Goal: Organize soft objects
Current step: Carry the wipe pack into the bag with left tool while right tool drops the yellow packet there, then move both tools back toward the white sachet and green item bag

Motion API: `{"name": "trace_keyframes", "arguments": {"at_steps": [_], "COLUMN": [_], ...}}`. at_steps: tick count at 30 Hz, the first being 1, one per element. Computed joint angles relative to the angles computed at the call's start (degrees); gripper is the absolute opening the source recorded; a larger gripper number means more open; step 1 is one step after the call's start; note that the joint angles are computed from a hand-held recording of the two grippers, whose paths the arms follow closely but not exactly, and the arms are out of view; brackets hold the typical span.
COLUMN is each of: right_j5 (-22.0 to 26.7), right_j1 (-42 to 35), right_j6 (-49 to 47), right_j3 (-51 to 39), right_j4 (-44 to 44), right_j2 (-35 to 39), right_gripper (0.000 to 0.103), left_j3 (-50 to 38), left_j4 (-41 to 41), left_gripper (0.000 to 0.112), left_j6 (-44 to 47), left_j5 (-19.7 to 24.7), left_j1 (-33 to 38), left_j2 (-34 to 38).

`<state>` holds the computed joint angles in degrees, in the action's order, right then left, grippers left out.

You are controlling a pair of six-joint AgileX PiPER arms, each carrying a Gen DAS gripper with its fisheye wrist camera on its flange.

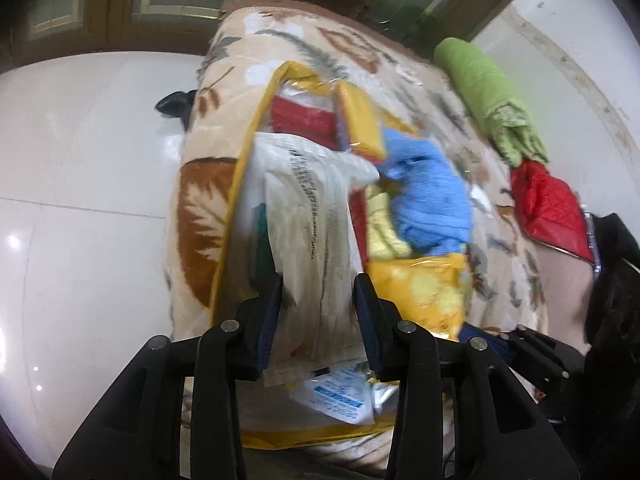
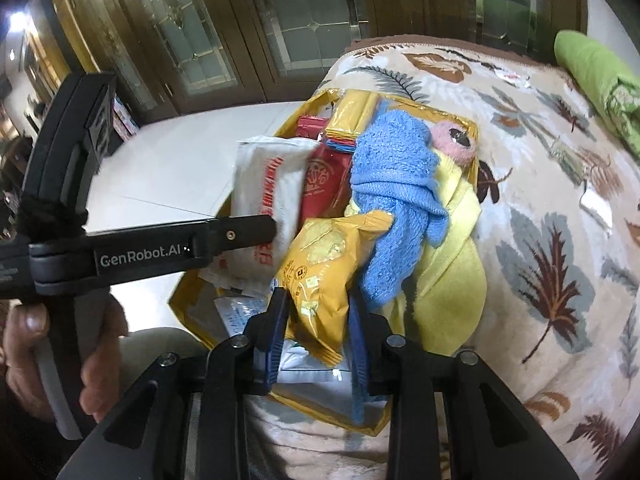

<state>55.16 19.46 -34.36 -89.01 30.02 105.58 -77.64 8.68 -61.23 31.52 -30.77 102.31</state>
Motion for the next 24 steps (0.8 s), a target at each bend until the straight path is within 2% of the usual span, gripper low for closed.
{"name": "trace_keyframes", "arguments": {"at_steps": [1,3,5,9,11,14,16,20,21,24], "right_j5": [0.62,1.51,1.77,5.48,6.57,8.81,10.37,11.84,11.92,12.57], "right_j1": [-0.47,-2.53,-3.82,-7.49,-9.84,-13.29,-15.78,-19.61,-20.34,-22.73], "right_j6": [-0.4,-2.84,-4.37,-6.72,-7.99,-8.52,-8.36,-8.58,-8.69,-8.08], "right_j3": [-0.24,0.6,1.27,1.31,1.82,1.7,1.29,-0.09,-0.33,-2.4], "right_j4": [1.08,5.17,7.44,10.94,12.47,14.28,15.04,15.78,15.91,15.79], "right_j2": [0.02,-1.2,-2.29,-3.51,-4.37,-4.47,-4.14,-3.21,-3.01,-1.64], "right_gripper": [0.041,0.061,0.064,0.064,0.064,0.064,0.064,0.064,0.064,0.065], "left_j3": [0.22,1.01,2.86,3.08,1.7,-1.8,-1.68,-1.48,-2.7,-11.1], "left_j4": [0.87,7.33,14.4,15.89,19.93,19.39,19.39,24.49,25.28,27.25], "left_gripper": [0.047,0.066,0.067,0.067,0.067,0.067,0.067,0.067,0.067,0.067], "left_j6": [-0.45,-6.52,-14.06,-16.3,-18.58,-16.28,-16.99,-24.06,-24.81,-24.23], "left_j5": [-0.36,-0.51,-1.55,0.57,4.06,9.38,9.75,9.75,10.71,17.3], "left_j1": [-0.22,-1.73,-3.18,-4.51,-6.74,-8.48,-9.17,-11.36,-12.0,-14.5], "left_j2": [-0.4,-1.63,-3.11,-4.03,-4.15,-2.35,-2.2,-3.97,-3.82,-1.26]}}
